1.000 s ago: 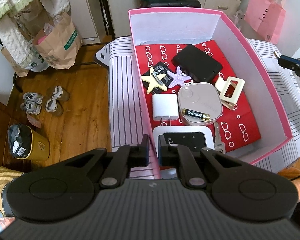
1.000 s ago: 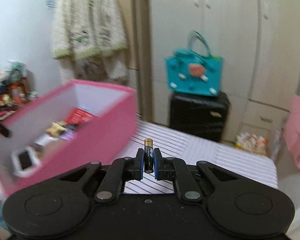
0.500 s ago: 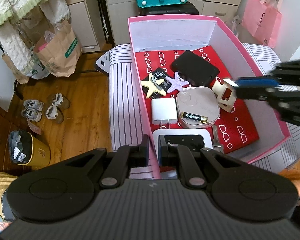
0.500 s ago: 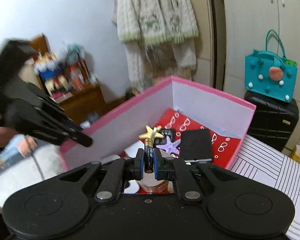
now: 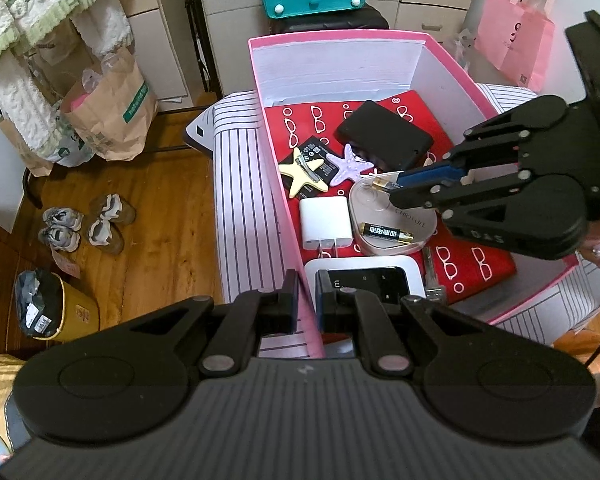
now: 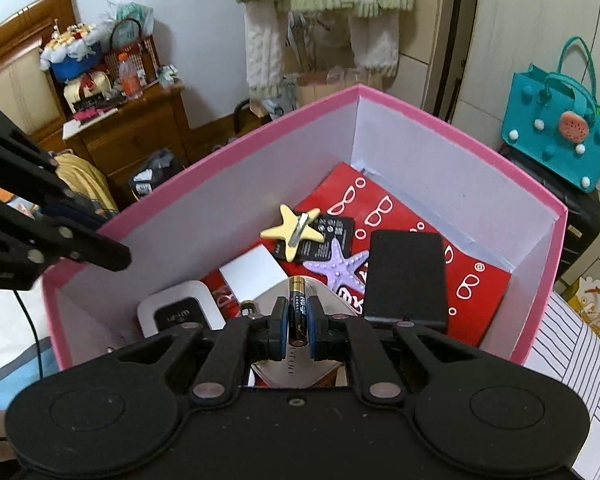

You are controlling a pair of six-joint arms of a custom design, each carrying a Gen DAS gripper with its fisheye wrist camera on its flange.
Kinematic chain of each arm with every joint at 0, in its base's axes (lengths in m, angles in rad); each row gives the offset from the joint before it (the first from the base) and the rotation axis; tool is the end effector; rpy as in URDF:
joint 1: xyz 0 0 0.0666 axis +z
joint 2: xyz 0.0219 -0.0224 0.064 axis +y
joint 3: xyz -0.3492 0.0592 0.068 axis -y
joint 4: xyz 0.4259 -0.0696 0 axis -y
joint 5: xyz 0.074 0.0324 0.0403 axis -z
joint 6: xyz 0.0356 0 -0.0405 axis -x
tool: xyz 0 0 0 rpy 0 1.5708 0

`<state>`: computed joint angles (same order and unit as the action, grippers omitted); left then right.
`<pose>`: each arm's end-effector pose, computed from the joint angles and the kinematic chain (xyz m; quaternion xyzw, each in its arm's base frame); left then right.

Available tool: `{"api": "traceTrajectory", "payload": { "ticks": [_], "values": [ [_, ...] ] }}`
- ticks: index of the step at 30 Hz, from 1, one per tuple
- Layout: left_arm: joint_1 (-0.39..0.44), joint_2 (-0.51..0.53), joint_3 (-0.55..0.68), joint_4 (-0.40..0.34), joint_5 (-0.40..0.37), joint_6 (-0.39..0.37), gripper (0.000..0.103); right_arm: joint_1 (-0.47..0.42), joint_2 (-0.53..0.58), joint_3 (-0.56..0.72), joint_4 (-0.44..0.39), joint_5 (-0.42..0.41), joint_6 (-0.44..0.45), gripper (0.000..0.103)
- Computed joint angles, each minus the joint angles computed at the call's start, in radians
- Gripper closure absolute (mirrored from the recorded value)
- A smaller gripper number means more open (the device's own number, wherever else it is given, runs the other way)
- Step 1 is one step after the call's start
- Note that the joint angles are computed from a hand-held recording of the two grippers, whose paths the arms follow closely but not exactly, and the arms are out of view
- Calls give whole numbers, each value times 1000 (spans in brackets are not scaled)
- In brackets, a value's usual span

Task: Organize rigid objects
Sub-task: 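Carry the second AA battery into the pink box and release it, then return the right tool to the bed and reach for the grey phone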

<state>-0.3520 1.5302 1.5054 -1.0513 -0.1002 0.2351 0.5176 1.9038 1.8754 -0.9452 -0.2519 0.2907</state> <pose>0.5204 -0.1878 0.3753 0.0443 0.9674 -0.0243 0.2481 0.5927 0.3472 0.3365 -0.4068 0.8573 0.1523 0.2764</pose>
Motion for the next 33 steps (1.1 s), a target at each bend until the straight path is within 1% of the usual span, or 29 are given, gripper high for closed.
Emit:
{"api": "traceTrajectory", "payload": {
  "ticks": [3,4,6,9,12,14,17,19,23,26,29,32,33],
  "values": [
    [1,-3,-4,5,5,0,95,0,-1,-10,25,20,-27,90],
    [2,-4,-5,6,7,1,95,-2,-14,-30,52,18,-38,89],
    [3,-6,-8,9,10,-1,95,-10,-31,-50,78,4,-50,87],
    [4,-9,-12,12,13,-5,95,-26,-83,-107,133,-27,-77,84],
    [6,-11,-14,14,16,-12,94,-43,-155,-189,193,-26,-104,82],
    [6,-11,-13,13,19,-16,94,-56,-199,-236,219,-32,-128,80],
    [7,-10,-12,13,21,-20,94,-81,-260,-301,224,-61,-176,79],
    [5,-9,-11,13,19,-23,94,-96,-303,-347,239,-79,-188,78],
    [6,-10,-12,13,23,-29,94,-127,-374,-424,271,-93,-226,74],
    [6,-15,-17,16,28,-28,94,-148,-421,-473,290,-88,-249,70],
    [10,-21,-22,18,38,-41,93,-165,-442,-502,275,-99,-274,67],
    [13,-25,-25,13,52,-50,93,-176,-449,-521,237,-86,-268,67],
    [14,-27,-29,16,55,-51,93,-179,-456,-533,231,-80,-265,65]
  ]
}}
